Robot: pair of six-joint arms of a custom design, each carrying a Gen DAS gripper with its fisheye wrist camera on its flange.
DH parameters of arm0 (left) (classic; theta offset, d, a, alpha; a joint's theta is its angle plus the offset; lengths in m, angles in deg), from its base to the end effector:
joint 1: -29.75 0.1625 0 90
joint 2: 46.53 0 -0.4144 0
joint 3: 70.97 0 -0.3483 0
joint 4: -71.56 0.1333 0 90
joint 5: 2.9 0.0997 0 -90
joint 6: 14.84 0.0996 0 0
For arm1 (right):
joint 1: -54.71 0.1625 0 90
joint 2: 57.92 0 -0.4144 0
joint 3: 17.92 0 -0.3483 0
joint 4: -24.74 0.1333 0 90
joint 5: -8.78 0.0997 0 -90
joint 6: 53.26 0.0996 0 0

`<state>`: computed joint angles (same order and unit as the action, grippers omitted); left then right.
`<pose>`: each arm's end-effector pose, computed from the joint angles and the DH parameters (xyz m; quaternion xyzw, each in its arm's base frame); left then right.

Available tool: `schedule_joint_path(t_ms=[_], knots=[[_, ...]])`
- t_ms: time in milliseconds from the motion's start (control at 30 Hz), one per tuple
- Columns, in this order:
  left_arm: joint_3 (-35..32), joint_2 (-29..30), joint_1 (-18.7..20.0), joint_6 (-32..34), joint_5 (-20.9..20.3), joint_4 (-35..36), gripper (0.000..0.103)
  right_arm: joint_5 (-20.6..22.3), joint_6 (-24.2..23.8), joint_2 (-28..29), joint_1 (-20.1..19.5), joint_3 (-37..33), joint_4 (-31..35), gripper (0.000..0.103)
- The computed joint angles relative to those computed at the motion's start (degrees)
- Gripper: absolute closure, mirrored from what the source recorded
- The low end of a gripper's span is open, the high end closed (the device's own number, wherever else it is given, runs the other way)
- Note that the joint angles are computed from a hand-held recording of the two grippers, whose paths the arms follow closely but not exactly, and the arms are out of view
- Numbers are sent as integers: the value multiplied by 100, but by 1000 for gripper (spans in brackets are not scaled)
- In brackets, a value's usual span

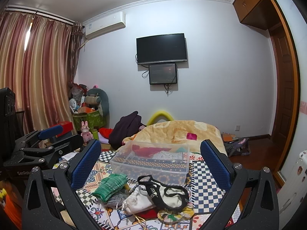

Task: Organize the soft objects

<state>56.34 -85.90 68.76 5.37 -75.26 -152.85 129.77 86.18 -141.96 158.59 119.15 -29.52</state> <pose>-0.2626 -0.4231 0.0842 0.4794 0.7735 -0.4133 0.0324 0.1612 -0.3104 0.1985 0.1385 -0.6867 0.6270 0.3407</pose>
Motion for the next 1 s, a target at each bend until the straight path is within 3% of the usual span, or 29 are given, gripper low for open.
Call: schedule_joint_path(t_ms=[700,1000], knots=[[3,4,-5,5,5,-14,0,-33,40,-10,2,-29,50,0],[-131,56,115,-29,41,307,0,-175,258,68,-315,-69,293,0]])
